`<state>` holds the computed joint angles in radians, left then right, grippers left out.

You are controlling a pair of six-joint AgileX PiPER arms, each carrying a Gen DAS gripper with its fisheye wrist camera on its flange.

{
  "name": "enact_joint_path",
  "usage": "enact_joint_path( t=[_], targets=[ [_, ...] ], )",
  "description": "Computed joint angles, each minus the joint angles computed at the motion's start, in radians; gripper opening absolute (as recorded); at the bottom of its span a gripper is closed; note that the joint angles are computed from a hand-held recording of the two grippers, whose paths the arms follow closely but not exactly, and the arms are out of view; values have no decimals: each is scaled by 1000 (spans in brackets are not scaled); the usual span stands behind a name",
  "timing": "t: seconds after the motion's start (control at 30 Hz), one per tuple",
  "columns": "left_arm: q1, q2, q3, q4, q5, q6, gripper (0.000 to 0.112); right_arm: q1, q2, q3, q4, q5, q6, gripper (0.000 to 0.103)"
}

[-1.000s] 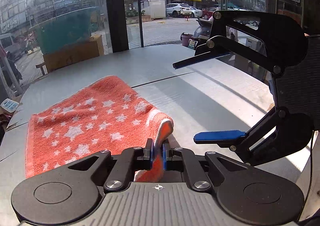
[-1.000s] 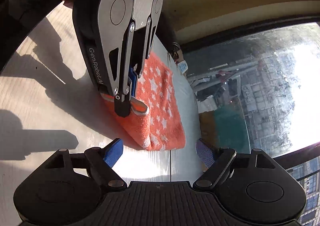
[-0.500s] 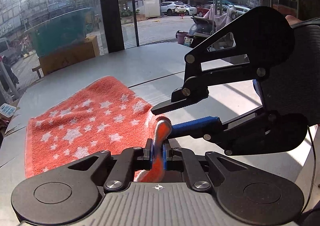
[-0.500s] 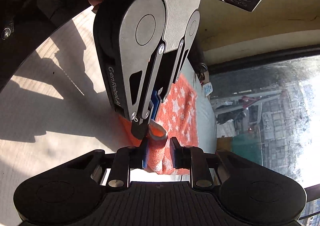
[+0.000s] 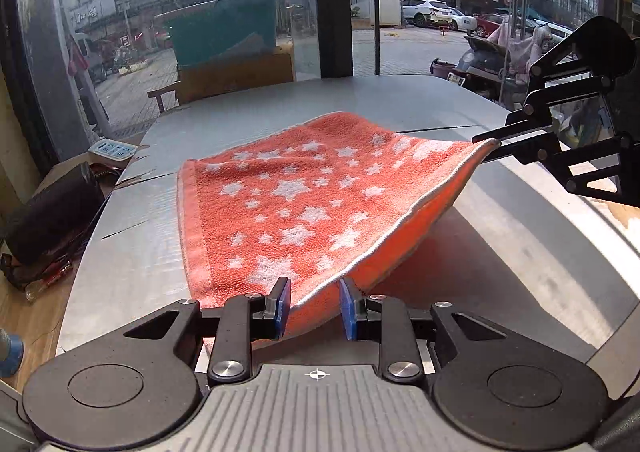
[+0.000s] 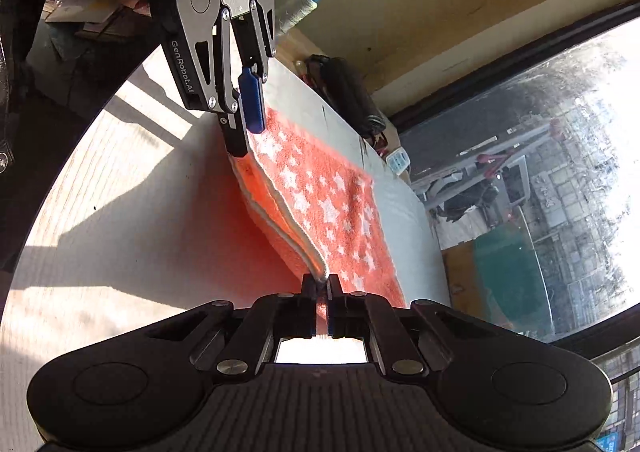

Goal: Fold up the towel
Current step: 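Lift the towel end with both tools and fold it over the other half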

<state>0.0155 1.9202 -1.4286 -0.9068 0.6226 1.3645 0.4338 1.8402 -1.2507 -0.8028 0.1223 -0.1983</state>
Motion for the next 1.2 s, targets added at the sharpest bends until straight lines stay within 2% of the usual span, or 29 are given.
enact_joint_path(
  t=[0.03, 0.1, 0.2, 0.23, 0.33, 0.47, 0.53, 0.63, 0.73, 0.97, 1.07, 1.2],
  targets=[
    [10, -3, 9, 1, -6, 15, 28, 2, -9, 3, 68, 13, -60, 4],
    [13, -5, 22, 2, -27, 39, 28, 9, -41, 43, 85, 27, -60, 4],
    [18, 7, 6, -9, 21, 100, 28, 13, -84, 86, 107, 49, -34, 4],
    [19, 10, 0, -10, 44, 123, 31, 13, -96, 98, 80, 50, 4, 5],
    [7, 23, -15, 39, 46, 90, 39, 21, -126, 119, -21, 55, 143, 5],
    [24, 30, -26, 46, 67, 82, 41, 33, -124, 77, -77, 81, 216, 5],
    [32, 34, -26, 44, 70, 88, 42, 37, -98, 28, -146, 97, 275, 5],
    [42, 45, -46, 36, 79, 90, 42, 36, -43, -62, -159, 111, 290, 5],
    [62, 47, -72, -9, 117, 109, 42, 35, 37, -197, -94, 150, 203, 5],
    [57, 82, -156, -125, 150, 114, 46, 19, 250, -548, 237, 239, -195, 5],
    [32, 120, -213, -111, 142, 57, 50, 13, 353, -729, 373, 303, -362, 5],
    [8, 170, -287, -43, 129, -49, 50, 6, 512, -1028, 501, 437, -522, 5]
  ],
)
